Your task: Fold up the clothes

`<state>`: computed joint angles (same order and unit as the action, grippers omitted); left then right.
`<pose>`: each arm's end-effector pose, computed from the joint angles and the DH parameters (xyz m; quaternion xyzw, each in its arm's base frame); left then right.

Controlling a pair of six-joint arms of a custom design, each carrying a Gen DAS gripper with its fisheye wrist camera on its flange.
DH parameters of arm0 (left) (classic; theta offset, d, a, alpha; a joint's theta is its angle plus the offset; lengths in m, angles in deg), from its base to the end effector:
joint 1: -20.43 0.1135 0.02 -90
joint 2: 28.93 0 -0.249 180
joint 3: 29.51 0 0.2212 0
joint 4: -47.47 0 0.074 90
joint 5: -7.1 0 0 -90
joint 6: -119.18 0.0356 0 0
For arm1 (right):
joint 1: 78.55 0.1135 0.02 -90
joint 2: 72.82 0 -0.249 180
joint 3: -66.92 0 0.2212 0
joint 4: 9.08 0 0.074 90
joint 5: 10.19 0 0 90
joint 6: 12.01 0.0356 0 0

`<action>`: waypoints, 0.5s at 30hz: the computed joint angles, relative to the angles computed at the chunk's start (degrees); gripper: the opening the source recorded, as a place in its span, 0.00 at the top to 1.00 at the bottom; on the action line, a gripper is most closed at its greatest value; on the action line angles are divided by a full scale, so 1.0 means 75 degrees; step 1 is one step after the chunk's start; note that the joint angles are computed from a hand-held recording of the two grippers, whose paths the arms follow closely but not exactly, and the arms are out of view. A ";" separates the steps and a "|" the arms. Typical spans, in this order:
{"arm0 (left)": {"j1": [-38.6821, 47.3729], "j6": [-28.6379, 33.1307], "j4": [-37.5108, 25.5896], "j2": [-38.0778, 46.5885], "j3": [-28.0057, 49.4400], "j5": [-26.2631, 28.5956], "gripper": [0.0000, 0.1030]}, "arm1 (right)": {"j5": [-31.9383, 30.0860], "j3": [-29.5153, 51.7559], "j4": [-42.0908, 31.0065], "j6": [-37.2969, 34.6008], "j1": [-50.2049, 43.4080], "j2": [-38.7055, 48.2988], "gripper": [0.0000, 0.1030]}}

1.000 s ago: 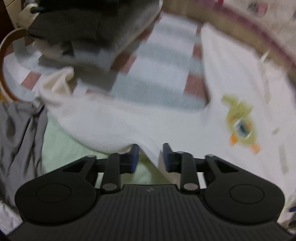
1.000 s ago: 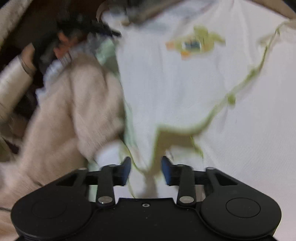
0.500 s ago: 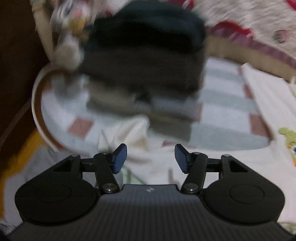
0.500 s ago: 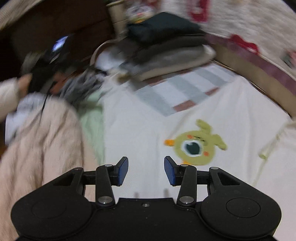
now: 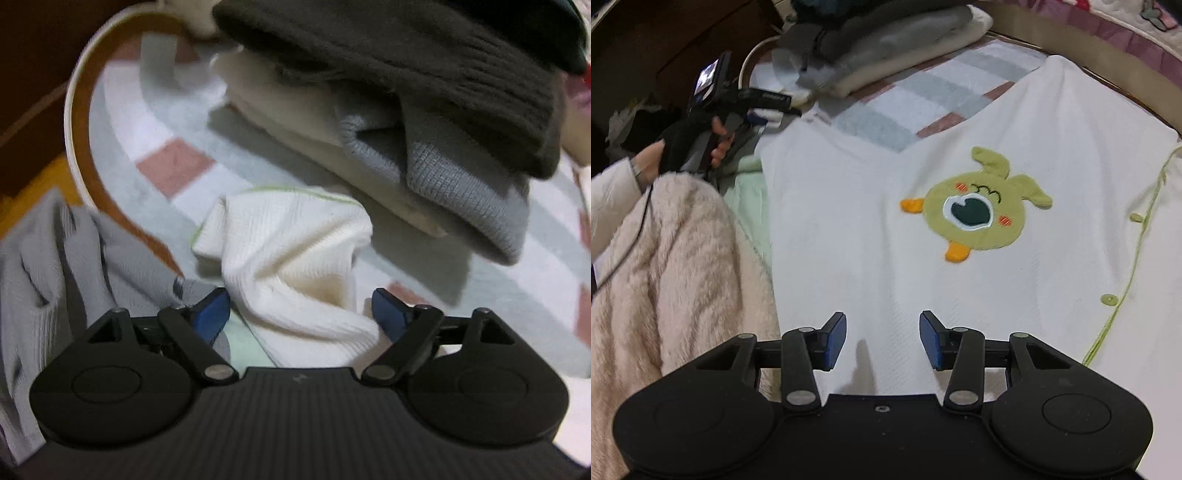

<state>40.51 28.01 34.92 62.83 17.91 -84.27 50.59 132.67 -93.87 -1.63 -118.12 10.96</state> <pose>0.2305 0.0852 0.1160 -0.1801 0.9414 0.0581 0.2792 0.1499 -0.1013 0.1901 -0.3028 0.9131 0.2200 0.1615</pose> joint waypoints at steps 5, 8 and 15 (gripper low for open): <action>0.0077 0.0385 -0.0056 -0.1051 -0.0355 -0.0107 0.92 | -0.0170 -0.0252 0.0159 -0.0064 0.0171 -0.0205 0.52; 0.0119 0.0625 -0.0218 -0.2294 -0.0708 -0.0334 0.92 | -0.0160 -0.0402 0.0310 -0.0072 0.0211 -0.0188 0.52; 0.1079 0.0013 -0.1270 -0.2644 -0.0237 0.0925 0.92 | 0.0398 -0.1035 0.0989 -0.0106 0.0428 -0.0288 0.52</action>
<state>48.60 28.11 25.40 43.00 16.13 -77.33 53.58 124.90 -86.45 -2.43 -114.91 8.80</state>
